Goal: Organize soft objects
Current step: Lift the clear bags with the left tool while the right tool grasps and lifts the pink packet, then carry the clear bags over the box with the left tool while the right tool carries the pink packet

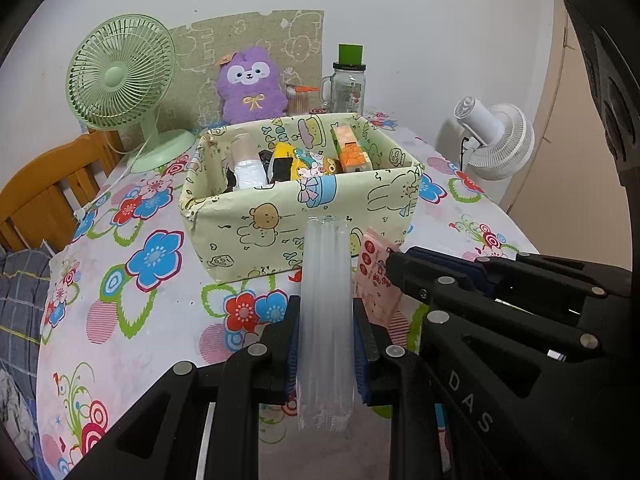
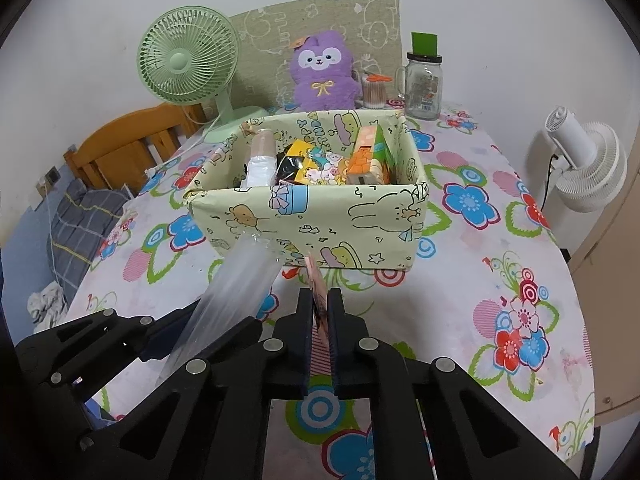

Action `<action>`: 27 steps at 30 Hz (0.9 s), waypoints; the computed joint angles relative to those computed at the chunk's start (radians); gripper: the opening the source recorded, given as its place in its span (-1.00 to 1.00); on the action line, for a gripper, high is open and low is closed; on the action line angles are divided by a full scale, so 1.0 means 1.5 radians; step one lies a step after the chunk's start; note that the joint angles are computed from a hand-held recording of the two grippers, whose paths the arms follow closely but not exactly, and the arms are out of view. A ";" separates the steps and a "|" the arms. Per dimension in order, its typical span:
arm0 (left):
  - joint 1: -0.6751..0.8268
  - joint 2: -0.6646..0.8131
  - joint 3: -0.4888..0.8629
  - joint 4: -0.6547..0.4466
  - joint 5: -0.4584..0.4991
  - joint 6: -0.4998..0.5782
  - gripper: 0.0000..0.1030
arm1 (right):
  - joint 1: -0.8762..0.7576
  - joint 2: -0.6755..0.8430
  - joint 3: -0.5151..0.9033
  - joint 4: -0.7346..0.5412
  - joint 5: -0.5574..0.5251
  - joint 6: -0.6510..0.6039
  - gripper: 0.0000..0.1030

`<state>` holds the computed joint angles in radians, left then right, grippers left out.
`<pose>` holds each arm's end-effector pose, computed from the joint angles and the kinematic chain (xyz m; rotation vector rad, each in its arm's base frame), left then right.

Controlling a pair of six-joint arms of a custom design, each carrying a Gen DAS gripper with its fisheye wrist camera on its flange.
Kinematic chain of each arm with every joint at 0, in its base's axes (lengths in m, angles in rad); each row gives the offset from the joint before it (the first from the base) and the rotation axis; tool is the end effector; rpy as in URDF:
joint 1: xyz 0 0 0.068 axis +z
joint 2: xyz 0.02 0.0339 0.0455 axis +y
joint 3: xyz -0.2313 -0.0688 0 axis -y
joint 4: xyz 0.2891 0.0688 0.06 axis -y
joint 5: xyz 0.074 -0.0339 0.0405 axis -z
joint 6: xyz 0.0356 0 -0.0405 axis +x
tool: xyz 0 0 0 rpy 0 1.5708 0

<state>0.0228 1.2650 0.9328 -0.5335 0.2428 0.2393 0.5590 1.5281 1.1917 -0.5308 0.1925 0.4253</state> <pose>0.3137 -0.0014 0.2138 0.3676 2.3819 -0.1755 0.3201 0.1922 0.2227 -0.0763 2.4267 0.2144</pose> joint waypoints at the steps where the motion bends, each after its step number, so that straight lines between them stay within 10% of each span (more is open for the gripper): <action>1: 0.000 0.002 0.001 0.002 -0.001 -0.001 -0.58 | 0.000 0.000 0.000 0.000 0.002 0.001 -0.82; 27: -0.005 -0.014 0.048 -0.020 0.011 0.004 -0.58 | 0.004 -0.026 0.040 -0.024 0.040 -0.012 -0.88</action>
